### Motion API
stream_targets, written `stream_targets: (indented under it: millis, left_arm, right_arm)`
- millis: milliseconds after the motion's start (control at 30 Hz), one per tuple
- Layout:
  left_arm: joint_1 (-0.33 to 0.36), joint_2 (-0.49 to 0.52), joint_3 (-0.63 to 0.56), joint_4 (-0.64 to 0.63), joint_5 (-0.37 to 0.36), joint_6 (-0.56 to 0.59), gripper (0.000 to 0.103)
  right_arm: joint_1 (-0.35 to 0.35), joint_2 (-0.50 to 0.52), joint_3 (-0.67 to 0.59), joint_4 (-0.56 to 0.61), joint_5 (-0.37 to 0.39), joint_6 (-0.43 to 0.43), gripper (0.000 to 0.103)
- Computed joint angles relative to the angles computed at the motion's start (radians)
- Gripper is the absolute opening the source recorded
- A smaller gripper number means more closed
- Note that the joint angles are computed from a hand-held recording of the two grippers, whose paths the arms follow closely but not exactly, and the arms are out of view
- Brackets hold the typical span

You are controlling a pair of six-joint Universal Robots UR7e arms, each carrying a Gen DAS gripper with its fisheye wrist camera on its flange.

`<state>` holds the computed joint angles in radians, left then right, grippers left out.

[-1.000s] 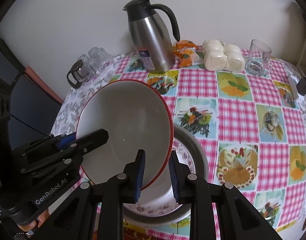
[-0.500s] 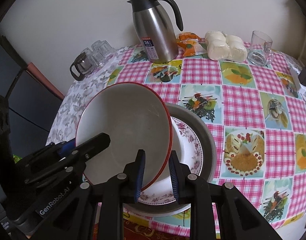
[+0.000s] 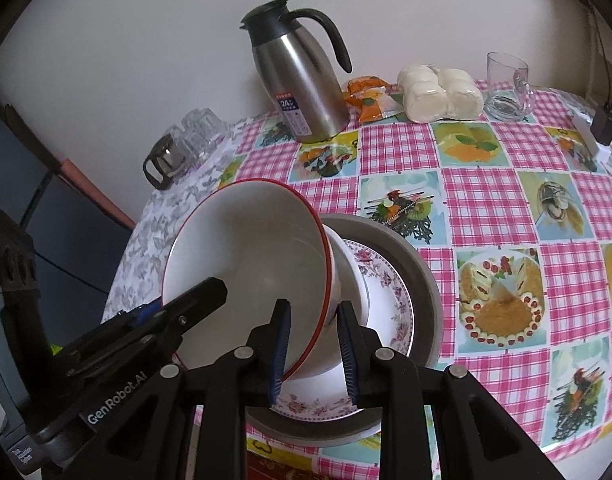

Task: Organize plates and bowls
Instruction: 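Lift the red-rimmed bowl with both grippers over the basin, then lower the red-rimmed bowl onto the square bowl in the basin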

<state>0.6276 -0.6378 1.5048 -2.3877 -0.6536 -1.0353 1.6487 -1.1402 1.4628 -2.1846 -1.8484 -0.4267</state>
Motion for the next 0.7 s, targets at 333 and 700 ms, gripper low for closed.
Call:
stream_targets:
  millis: [333, 700]
  left_arm:
    - [0.007, 0.021, -0.027, 0.032, 0.011, 0.007, 0.023]
    - [0.008, 0.016, -0.005, -0.016, 0.0, -0.001, 0.024]
  right_arm:
    - [-0.029, 0.002, 0.028, -0.039, 0.034, 0.004, 0.026]
    - [-0.031, -0.013, 0.047, -0.062, 0.04, 0.0, 0.026]
